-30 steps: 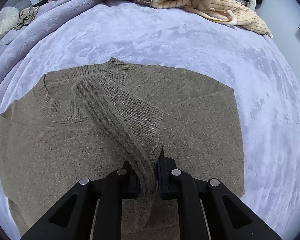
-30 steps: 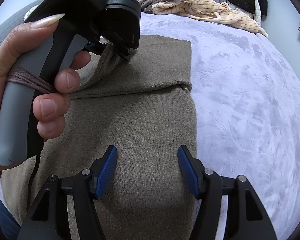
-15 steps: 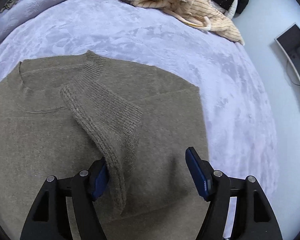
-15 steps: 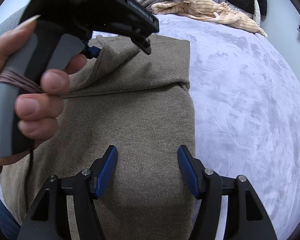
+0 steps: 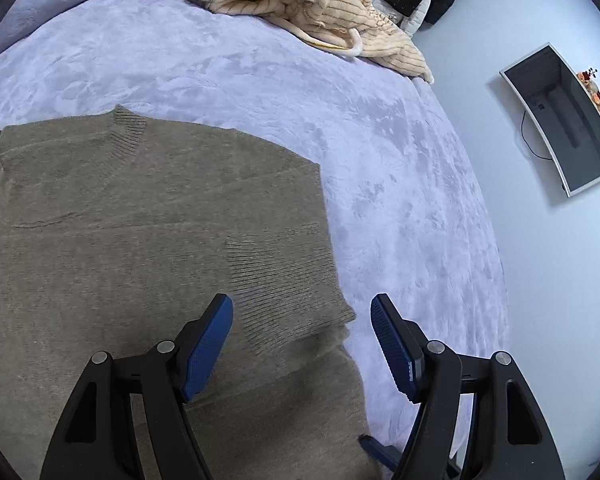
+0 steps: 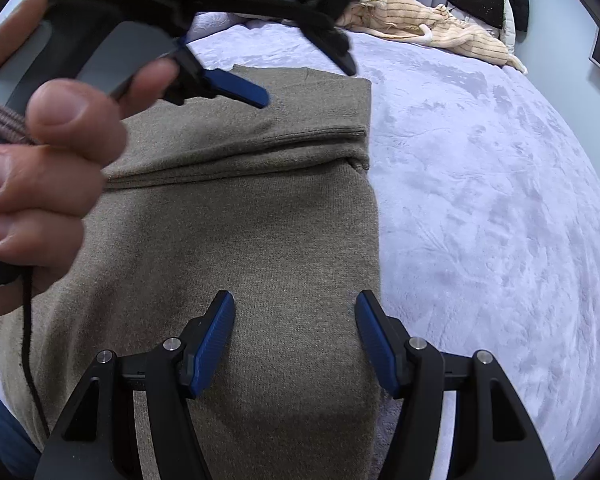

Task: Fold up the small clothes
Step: 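Withdraw the left gripper from the sweater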

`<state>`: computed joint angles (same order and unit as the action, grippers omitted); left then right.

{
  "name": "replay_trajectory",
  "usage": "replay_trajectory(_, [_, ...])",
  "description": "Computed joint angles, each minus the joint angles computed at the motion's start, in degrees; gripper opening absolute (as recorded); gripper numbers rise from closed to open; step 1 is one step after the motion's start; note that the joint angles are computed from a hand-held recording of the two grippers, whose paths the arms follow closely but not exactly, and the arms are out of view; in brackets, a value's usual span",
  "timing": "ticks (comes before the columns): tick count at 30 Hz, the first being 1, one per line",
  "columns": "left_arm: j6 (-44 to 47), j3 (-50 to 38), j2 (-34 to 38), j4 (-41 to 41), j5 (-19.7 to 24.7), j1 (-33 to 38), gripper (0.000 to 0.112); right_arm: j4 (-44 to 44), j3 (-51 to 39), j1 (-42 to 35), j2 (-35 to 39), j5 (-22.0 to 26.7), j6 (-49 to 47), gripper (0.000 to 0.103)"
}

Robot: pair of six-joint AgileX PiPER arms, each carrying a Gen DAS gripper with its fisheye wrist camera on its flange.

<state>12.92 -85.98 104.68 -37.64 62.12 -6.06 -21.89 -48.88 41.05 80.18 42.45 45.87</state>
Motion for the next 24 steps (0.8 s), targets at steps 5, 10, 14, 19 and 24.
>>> replay_trajectory(5, [-1.9,6.6,-5.4,11.4,-5.5,3.9,0.072,0.0,-1.1,-0.3,0.6,0.2,-0.6,0.067])
replay_trajectory(10, [-2.2,14.0,-11.0,20.2,-11.4,11.5,0.072,-0.9,-5.6,-1.2,3.3,0.6,-2.6,0.067])
replay_trajectory(14, [1.3,12.9,-7.9,19.9,-11.1,19.7,0.072,-0.1,-14.6,-3.6,10.8,-0.1,-6.3,0.067])
replay_trajectory(19, [2.6,11.1,-2.1,21.9,-12.5,23.1,0.072,1.3,-30.9,-6.1,24.6,2.5,-11.7,0.067])
replay_trajectory(24, [13.5,11.6,-0.1,16.2,-13.6,26.9,0.072,4.3,-37.6,-9.1,32.2,5.2,-15.7,0.073])
